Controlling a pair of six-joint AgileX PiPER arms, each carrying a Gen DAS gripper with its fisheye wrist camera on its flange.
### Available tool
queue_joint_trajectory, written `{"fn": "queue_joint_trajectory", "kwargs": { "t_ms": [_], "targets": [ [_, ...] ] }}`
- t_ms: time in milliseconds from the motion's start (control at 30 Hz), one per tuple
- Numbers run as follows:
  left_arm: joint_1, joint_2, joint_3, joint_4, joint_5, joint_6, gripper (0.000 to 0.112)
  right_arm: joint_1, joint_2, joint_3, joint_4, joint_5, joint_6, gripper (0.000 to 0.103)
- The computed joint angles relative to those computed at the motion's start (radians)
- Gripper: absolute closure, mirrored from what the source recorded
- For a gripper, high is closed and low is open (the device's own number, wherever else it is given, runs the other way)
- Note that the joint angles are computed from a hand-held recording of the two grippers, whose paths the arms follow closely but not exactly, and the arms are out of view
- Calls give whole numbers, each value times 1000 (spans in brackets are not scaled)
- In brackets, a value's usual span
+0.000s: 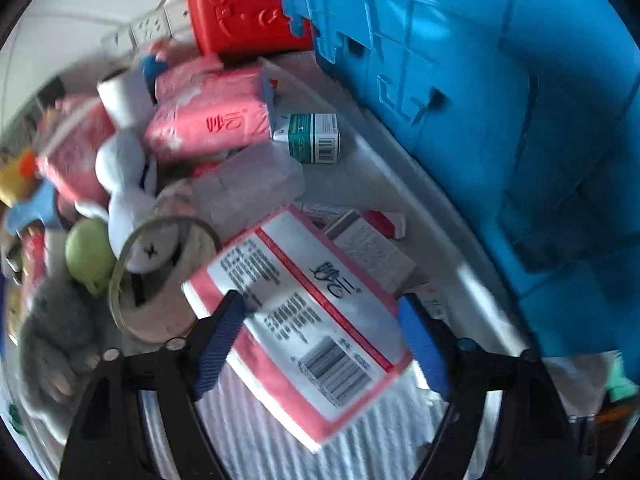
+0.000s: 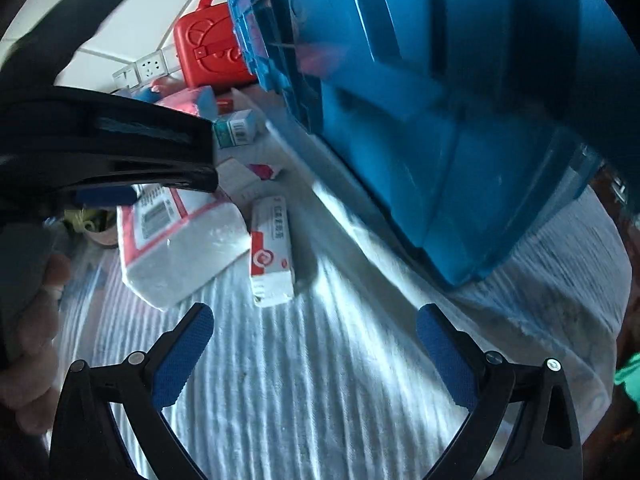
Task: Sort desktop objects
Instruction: 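Grasp the pink-white wipes pack with the left tool while the right tool grasps the white ointment box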
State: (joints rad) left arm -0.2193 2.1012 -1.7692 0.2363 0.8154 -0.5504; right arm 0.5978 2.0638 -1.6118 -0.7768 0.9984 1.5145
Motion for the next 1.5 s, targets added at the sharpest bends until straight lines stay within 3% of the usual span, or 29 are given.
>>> {"fn": "queue_joint_trajectory", "kwargs": {
  "t_ms": [133, 233, 433, 533, 633, 767, 867, 1033, 1100, 1333, 1500],
  "targets": [
    [49, -73, 129, -55, -51, 28, 20, -12, 9, -6, 2, -22, 6, 0],
    [135, -159, 295, -226, -132, 150, 17, -25, 23, -34, 4, -32, -1, 0],
    [120, -263, 436, -77, -162, 103, 17, -33, 87, -128, 12, 11, -36, 2],
    [154, -290, 479, -145, -192, 162, 17, -24, 100, -160, 25, 20, -59, 5],
    [159, -248, 424, -241, -195, 258, 17, -9, 73, -112, 18, 24, -44, 16],
    [108, -128, 304, -109, -122, 185, 20, -11, 79, -122, 30, 31, -56, 20],
    [145, -181, 406, -162, -187, 201, 20, -3, 93, -152, 29, 39, -76, 28],
    [182, -274, 565, -101, -249, 85, 21, 0, 140, -224, 59, 23, -136, 33],
    [197, -303, 617, -83, -278, 69, 21, 2, 175, -289, 78, 65, -173, 40],
    [205, -341, 683, -40, -321, 25, 21, -45, 215, -372, 136, 115, -250, 43],
    [216, -355, 694, -61, -318, 40, 21, -73, 280, -492, 183, 162, -352, 70]
  ]
}}
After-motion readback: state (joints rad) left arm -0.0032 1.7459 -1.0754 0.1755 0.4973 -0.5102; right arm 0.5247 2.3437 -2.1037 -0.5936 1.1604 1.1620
